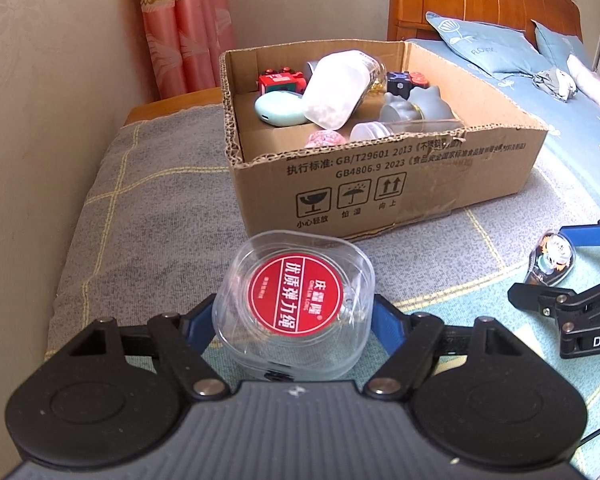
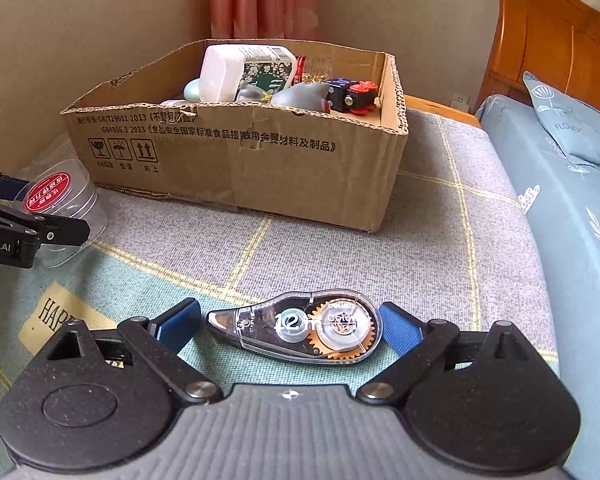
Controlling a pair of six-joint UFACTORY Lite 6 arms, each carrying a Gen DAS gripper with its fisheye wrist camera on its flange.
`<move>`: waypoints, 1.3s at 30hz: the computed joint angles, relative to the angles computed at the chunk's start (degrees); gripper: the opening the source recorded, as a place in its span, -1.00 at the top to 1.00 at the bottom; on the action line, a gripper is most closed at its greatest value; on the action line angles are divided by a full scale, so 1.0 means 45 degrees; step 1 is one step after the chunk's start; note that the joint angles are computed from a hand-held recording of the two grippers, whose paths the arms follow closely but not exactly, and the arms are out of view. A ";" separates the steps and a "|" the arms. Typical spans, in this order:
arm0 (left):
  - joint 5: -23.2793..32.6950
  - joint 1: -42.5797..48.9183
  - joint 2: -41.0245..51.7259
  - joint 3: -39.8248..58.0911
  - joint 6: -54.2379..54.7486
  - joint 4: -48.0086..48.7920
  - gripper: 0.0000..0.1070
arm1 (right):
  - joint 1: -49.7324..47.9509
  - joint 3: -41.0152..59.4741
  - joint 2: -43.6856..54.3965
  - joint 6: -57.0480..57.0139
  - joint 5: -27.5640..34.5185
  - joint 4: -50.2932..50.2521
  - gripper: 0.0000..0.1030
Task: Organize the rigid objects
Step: 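Grasp the clear container with the left tool while the right tool grasps the correction tape, then drop the correction tape into the box with the right tool while the left tool drops the clear container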
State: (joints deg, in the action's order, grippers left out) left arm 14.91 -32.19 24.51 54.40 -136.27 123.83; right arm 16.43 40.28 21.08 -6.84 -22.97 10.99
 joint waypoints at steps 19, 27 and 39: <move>-0.0214 -0.0867 -0.2694 -0.1019 0.4106 -0.4260 -0.45 | -0.0936 -0.0875 -0.3009 0.3764 0.1671 -0.6460 -0.80; 0.0180 -0.1207 -0.3201 -0.0306 0.7301 -0.7460 -0.45 | -0.2297 0.0268 -0.3968 1.0256 0.1455 -1.4313 -0.80; 0.0261 -0.0607 -0.1987 0.2469 1.0433 -0.9807 -0.45 | -0.2698 0.5316 -0.0124 1.4215 0.1205 -1.8700 -0.80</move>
